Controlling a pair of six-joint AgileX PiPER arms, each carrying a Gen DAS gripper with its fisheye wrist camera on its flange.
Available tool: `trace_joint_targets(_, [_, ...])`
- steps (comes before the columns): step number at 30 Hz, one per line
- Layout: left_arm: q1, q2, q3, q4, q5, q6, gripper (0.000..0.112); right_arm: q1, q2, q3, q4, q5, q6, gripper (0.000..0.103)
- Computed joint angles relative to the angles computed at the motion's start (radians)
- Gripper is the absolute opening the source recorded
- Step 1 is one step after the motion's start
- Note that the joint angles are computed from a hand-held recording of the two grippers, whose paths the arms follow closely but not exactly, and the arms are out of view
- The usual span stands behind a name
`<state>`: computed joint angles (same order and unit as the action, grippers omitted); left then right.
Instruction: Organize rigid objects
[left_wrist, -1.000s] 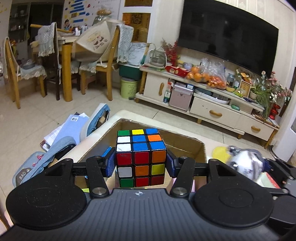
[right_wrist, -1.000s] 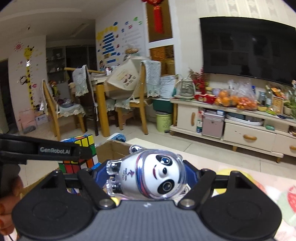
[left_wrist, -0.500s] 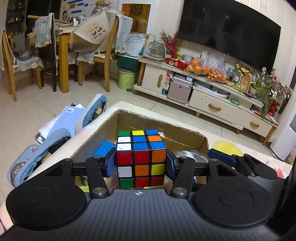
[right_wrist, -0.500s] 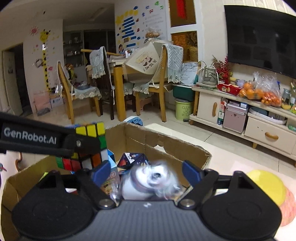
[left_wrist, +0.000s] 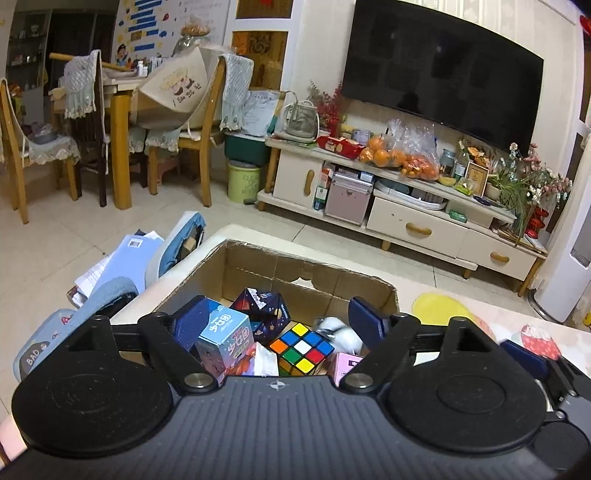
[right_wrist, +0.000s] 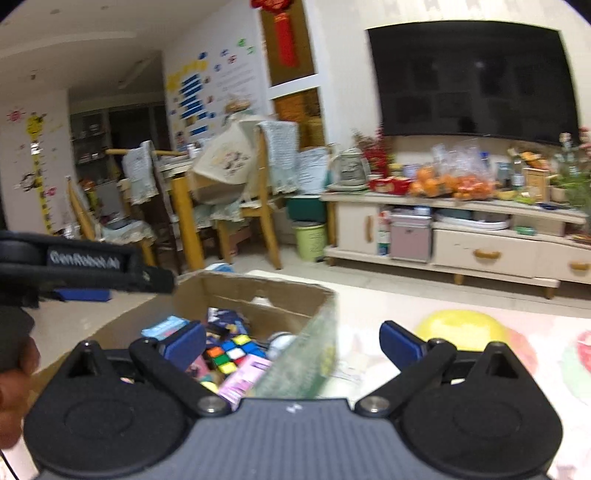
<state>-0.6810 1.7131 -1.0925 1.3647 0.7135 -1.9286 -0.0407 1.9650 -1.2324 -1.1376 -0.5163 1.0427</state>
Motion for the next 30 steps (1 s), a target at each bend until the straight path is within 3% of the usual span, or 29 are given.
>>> trace_joint_targets(11, [-0.068,0.03,0.023,0.067,0.094,-0.009,0.103,-0.004,-0.104,0.162,0.291,0.1,-0.196,0.102])
trace_joint_targets(18, [-0.072,0.009,0.046,0.034,0.08,0.031,0.103,-0.014,-0.153,0.237,0.391,0.129,-0.275,0.102])
trace_joint_targets(30, [-0.146,-0.053,0.13,-0.019,0.124,0.053,0.103,-0.015,-0.276,0.365,0.327,0.125,-0.225,0.102])
